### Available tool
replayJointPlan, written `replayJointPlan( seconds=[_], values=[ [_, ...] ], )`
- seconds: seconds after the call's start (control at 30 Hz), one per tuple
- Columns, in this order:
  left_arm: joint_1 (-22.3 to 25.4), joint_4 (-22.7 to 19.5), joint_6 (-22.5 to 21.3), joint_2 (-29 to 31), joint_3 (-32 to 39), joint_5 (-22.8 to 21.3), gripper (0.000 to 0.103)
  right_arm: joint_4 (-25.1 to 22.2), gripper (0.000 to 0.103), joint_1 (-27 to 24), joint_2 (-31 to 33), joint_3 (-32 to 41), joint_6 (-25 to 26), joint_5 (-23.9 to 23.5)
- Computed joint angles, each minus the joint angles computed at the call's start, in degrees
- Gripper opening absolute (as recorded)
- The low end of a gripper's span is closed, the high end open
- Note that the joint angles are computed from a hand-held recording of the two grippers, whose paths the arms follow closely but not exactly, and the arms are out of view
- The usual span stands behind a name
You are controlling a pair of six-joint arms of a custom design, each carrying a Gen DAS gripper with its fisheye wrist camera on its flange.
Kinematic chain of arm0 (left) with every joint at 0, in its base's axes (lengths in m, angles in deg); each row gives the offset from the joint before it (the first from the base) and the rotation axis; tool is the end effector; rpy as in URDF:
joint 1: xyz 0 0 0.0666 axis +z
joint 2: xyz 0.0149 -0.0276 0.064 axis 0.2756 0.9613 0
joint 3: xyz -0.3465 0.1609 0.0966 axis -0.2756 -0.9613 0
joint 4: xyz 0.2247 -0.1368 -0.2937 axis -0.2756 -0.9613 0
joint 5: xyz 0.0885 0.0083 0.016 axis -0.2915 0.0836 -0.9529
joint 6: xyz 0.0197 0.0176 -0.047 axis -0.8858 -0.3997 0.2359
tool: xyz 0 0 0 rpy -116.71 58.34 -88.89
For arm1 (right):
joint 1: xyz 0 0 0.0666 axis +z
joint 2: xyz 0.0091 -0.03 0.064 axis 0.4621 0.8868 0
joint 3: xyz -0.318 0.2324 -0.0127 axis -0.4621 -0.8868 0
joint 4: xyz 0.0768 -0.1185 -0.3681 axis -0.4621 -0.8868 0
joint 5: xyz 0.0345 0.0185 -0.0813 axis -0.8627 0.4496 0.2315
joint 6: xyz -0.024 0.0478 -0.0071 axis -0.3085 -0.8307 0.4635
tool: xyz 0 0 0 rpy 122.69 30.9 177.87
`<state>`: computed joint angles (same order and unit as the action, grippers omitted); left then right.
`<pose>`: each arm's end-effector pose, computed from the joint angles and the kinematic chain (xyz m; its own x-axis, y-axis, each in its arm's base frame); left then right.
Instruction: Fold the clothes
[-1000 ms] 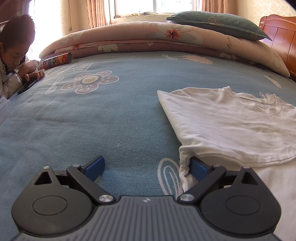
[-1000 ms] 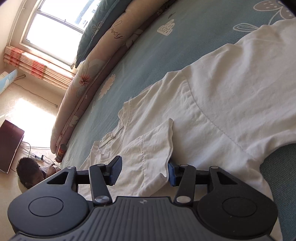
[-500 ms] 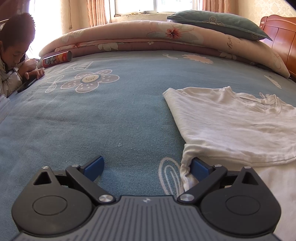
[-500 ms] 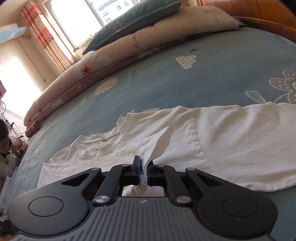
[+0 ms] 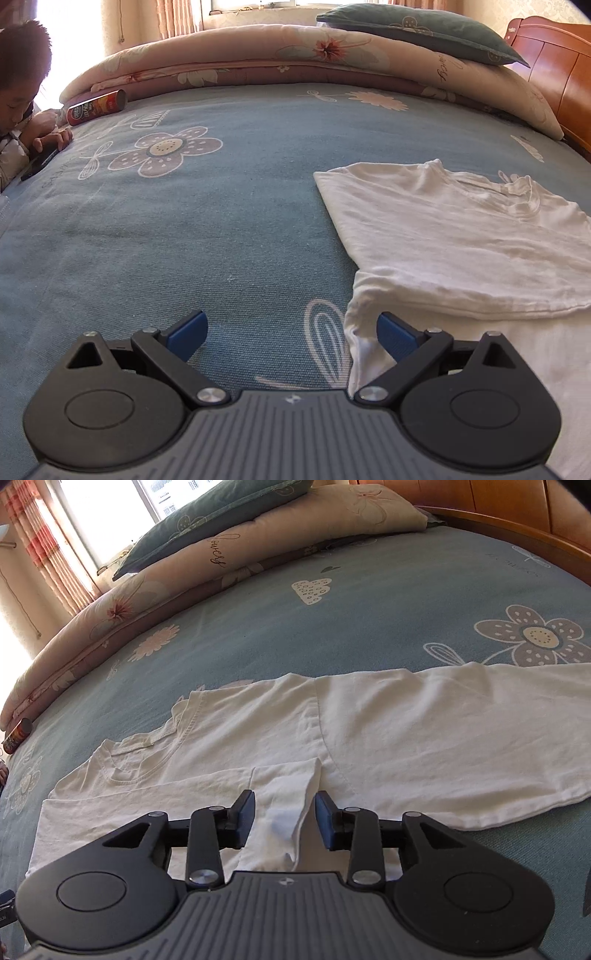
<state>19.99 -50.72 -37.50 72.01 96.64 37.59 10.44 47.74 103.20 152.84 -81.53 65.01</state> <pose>0.4283 0.0303 0.2823 -0.6850 -0.0943 -0.7225 -0.1184 0.9928 -0.0173 0.5058 0.1835 0.2925 -0.7082 0.2865 -0.6453 0.0707 0.9381 0.3390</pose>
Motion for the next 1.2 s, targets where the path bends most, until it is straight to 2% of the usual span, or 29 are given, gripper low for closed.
replayJointPlan(
  seconds=[0.07,0.13,0.2,0.23,0.27,0.33,0.37,0.4,0.5,0.6,0.73,0.83,0.93,1.03,1.13,1.2],
  values=[
    [1.4,1.4,0.0,-2.6,-0.9,2.7,0.098,1.5,0.043,0.6,-2.0,-0.9,1.5,-0.3],
    [3.6,2.8,1.8,-3.5,-1.0,5.2,0.098,4.7,0.044,1.8,-3.6,-1.9,3.2,-1.1],
    [6.5,3.4,5.5,-2.9,-0.7,9.5,0.098,10.3,0.054,4.3,-4.6,-2.5,6.9,-0.8],
    [8.1,3.1,7.9,-2.4,-0.2,12.2,0.098,9.9,0.055,5.4,-4.2,-1.1,8.9,-1.9],
    [9.5,3.1,10.2,-1.8,0.0,15.2,0.098,7.4,0.054,6.4,-3.3,1.1,10.3,-3.7],
    [11.4,3.5,13.8,-0.9,0.1,19.9,0.098,1.7,0.041,8.9,-0.2,6.5,13.3,-7.7],
    [12.3,3.7,15.6,-0.4,0.2,22.2,0.098,-0.1,0.030,10.6,1.6,9.1,15.7,-8.2],
    [12.6,4.0,16.4,-0.1,0.2,23.1,0.098,-2.1,0.027,12.5,3.8,12.0,18.4,-8.2],
    [12.5,2.9,16.3,0.5,0.7,22.3,0.098,-5.5,0.021,16.8,10.0,19.3,22.9,-8.2],
    [12.6,2.0,16.1,1.2,1.1,22.0,0.098,-9.8,0.021,20.5,17.3,27.7,26.4,-7.1],
    [12.7,0.7,14.6,1.9,1.6,20.9,0.098,-13.6,0.021,23.2,24.9,35.0,27.3,-5.1],
    [13.2,0.3,14.7,2.3,1.8,21.3,0.098,-10.3,0.021,24.4,25.8,33.9,28.1,-2.7],
    [13.7,0.4,16.1,2.3,1.9,21.5,0.098,-12.0,0.021,23.8,25.3,34.9,27.5,-4.4],
    [14.0,0.8,17.4,1.9,1.7,21.5,0.098,-9.9,0.022,22.8,24.9,35.2,25.3,-3.5],
    [14.0,0.5,16.5,2.0,1.7,21.5,0.098,-11.3,0.022,21.9,28.0,39.7,22.1,-3.7],
    [13.8,-0.3,15.5,2.2,1.9,20.7,0.098,-12.8,0.022,22.0,31.6,44.2,21.8,-2.6]
  ],
)
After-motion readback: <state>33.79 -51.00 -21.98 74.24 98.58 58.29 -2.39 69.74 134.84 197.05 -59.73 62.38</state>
